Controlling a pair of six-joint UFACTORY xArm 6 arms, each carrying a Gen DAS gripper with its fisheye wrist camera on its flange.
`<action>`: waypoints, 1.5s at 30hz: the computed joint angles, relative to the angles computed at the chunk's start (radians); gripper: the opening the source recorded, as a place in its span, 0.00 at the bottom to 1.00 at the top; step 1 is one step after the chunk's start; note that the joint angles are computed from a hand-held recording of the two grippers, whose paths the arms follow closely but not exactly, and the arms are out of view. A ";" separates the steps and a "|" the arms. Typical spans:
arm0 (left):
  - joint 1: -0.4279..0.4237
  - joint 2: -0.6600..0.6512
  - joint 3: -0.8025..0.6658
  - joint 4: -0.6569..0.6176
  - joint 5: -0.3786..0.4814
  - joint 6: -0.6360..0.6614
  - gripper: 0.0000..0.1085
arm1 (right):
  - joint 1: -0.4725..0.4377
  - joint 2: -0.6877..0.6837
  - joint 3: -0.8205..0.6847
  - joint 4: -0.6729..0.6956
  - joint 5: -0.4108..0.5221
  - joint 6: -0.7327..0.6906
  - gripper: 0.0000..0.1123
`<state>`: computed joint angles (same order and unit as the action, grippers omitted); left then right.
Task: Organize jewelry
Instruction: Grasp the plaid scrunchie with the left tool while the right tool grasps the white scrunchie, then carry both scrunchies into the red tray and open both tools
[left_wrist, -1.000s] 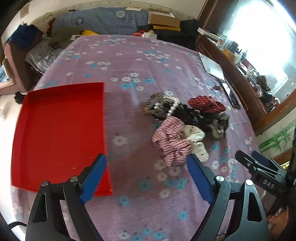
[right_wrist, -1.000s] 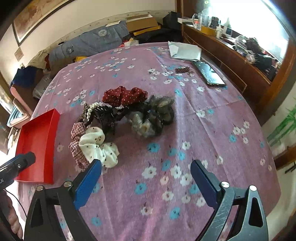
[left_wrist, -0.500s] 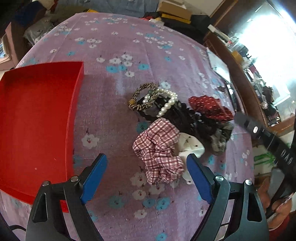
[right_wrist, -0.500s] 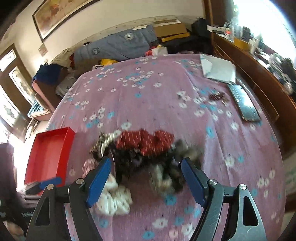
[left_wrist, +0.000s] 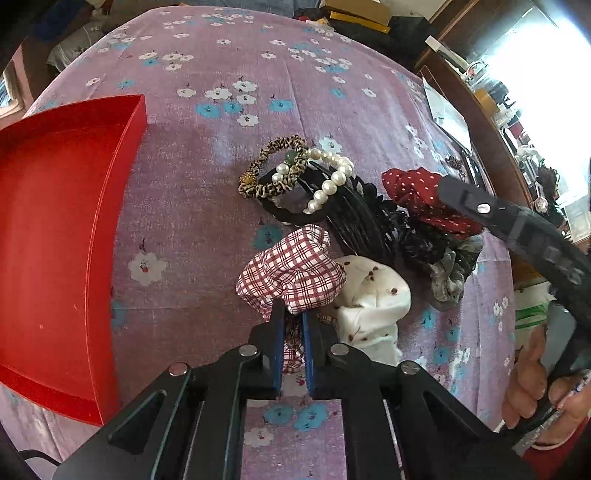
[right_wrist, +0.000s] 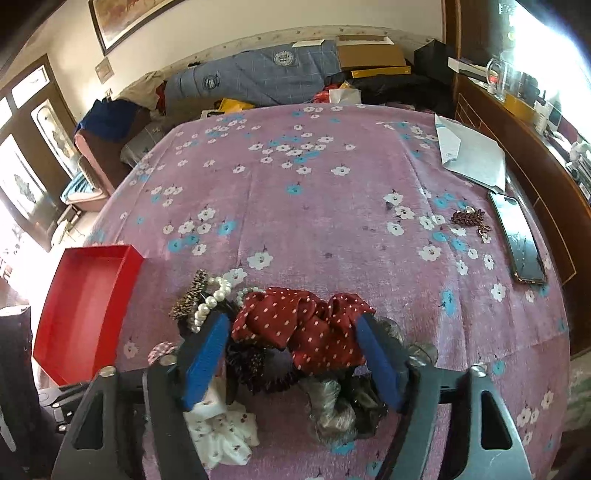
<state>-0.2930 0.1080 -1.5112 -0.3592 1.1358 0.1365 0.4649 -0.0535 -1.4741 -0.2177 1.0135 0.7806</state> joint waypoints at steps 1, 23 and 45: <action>0.000 -0.011 0.010 -0.001 -0.009 0.001 0.07 | -0.004 0.001 0.002 0.012 -0.001 -0.011 0.39; 0.269 -0.082 -0.122 -0.053 0.045 0.120 0.06 | 0.073 0.061 -0.201 -0.013 0.010 0.037 0.01; 0.418 0.080 -0.288 -0.045 0.095 0.181 0.06 | 0.182 0.087 -0.102 0.147 0.013 0.085 0.07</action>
